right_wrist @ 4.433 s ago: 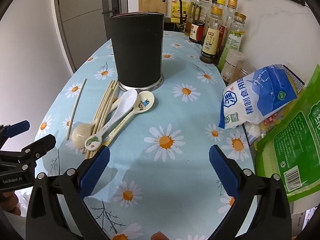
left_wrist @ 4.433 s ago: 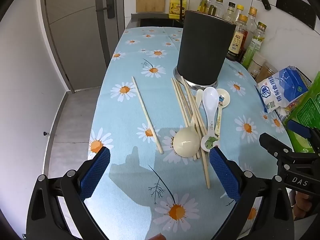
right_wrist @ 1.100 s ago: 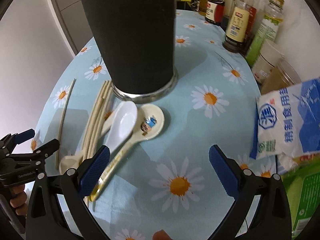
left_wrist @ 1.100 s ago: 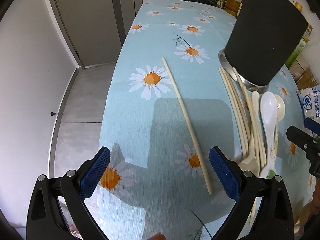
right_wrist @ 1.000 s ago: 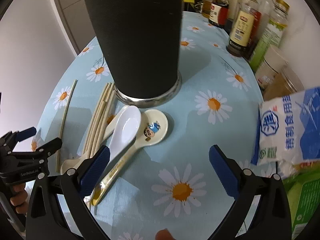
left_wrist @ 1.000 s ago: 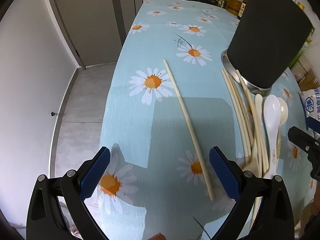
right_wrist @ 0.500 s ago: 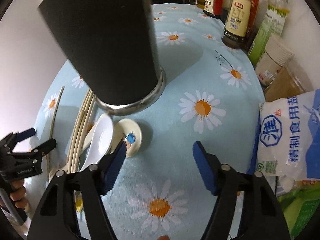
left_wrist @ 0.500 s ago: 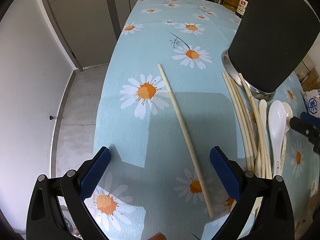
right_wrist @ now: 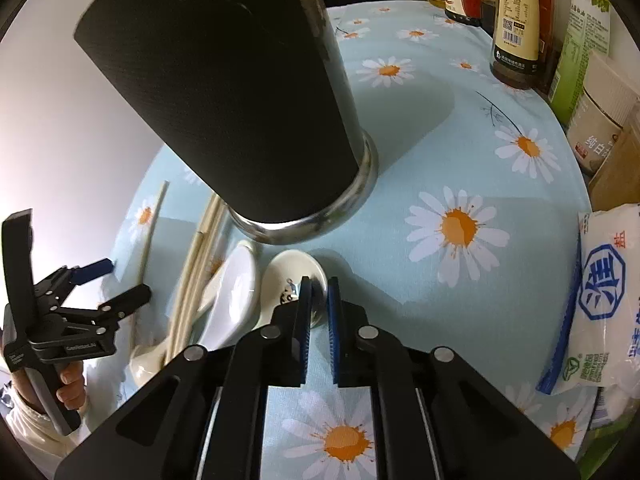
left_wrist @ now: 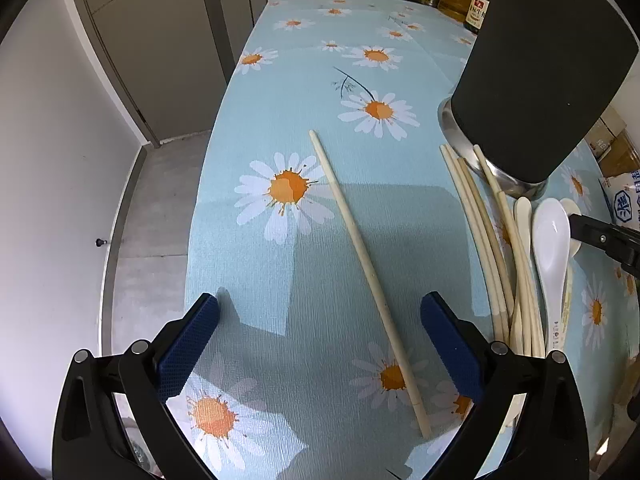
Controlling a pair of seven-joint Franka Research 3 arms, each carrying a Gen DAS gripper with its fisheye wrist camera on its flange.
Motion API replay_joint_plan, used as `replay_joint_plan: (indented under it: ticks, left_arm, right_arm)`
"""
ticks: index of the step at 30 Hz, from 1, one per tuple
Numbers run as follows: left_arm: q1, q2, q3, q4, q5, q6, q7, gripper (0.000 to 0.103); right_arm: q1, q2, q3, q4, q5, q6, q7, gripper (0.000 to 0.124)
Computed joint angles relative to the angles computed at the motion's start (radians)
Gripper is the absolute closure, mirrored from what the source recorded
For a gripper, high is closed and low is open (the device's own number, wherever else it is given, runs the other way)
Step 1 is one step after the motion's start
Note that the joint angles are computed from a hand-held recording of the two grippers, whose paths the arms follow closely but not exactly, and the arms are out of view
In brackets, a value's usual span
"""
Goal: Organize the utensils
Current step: 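Grasp the cartoon-print spoon with the right tool while the left tool grasps a single chopstick, then lift the spoon and chopstick and carry both above the black holder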
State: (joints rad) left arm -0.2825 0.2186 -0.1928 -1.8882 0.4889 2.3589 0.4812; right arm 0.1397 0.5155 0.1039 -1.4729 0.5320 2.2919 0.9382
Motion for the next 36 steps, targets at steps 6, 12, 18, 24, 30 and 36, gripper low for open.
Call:
replay_joint_plan:
  ticks: [6,12,18,24,30,36]
  left_arm:
    - [-0.001,-0.022,-0.008,-0.005,-0.001,-0.008,0.034,0.088]
    - [0.020,-0.041,-0.013,-0.028,-0.075,0.015,0.084,0.099]
    - [0.025,-0.050,-0.013,-0.035,-0.099,0.005,0.104,0.099]
    - [0.023,-0.068,-0.011,-0.044,-0.084,-0.021,0.095,0.099]
    - [0.025,-0.103,-0.014,-0.065,-0.053,-0.014,0.076,0.099]
    - [0.011,-0.120,-0.022,-0.047,0.026,-0.052,0.049,0.099]
  right_arm:
    - [-0.017,-0.042,0.013,-0.062,0.042,0.043,-0.063,0.117]
    - [-0.021,-0.088,0.008,-0.110,0.076,0.083,-0.099,0.118]
    - [-0.022,-0.113,0.000,-0.125,0.090,0.123,-0.143,0.118]
    - [-0.003,-0.138,-0.010,-0.146,0.056,0.206,-0.155,0.118]
    - [-0.008,-0.174,-0.002,-0.175,0.071,0.257,-0.195,0.118]
    - [0.001,-0.197,-0.003,-0.180,0.071,0.284,-0.207,0.118]
